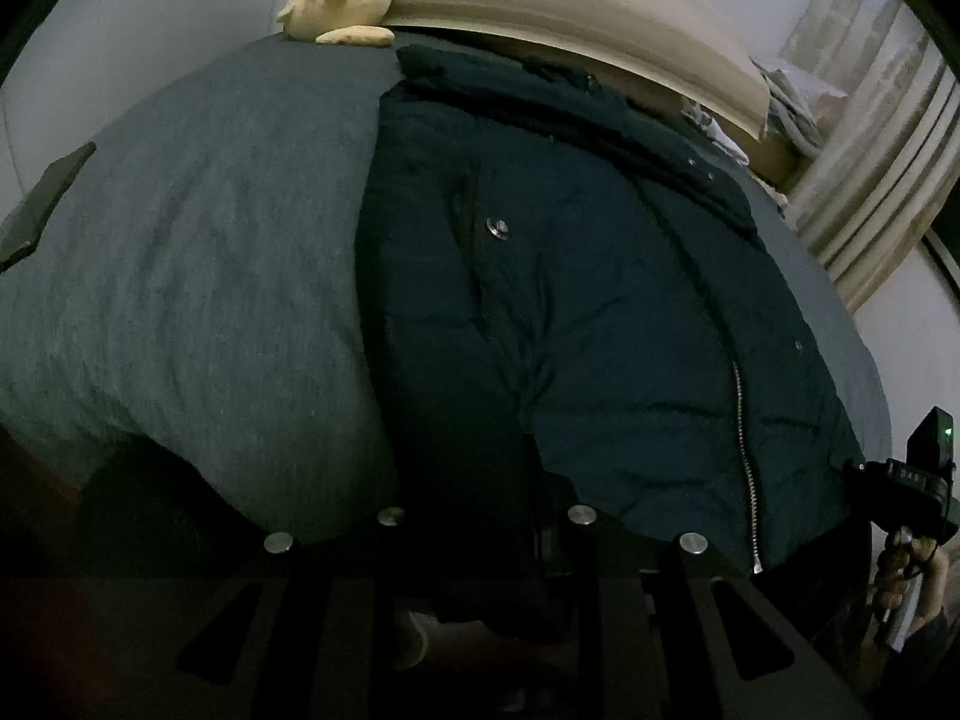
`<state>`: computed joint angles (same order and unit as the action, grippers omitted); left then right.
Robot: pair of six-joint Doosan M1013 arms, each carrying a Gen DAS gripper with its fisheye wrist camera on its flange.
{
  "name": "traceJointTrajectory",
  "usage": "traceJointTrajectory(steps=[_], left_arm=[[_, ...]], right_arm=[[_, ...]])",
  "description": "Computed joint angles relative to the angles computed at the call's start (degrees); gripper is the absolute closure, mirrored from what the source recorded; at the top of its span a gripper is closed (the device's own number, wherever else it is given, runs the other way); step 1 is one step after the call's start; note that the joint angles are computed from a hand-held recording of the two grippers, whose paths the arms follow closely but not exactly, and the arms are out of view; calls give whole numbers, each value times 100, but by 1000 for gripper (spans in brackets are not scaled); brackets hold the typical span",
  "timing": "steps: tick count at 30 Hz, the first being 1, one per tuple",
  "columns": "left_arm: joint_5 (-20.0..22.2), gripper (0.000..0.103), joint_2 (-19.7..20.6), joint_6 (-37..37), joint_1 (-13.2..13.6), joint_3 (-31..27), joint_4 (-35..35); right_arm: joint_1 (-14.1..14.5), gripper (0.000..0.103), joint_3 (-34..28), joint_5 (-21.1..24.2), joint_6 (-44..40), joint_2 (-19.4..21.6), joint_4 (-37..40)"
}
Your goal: Fold large clothes
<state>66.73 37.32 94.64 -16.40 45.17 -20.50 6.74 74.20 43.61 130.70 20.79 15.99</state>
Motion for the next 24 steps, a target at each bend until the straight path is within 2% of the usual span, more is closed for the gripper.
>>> traceJointTrajectory(steps=[24], left_arm=[[-119, 83, -119, 210, -63, 174, 350]], right_arm=[[42, 87, -181, 274, -74, 89, -368]])
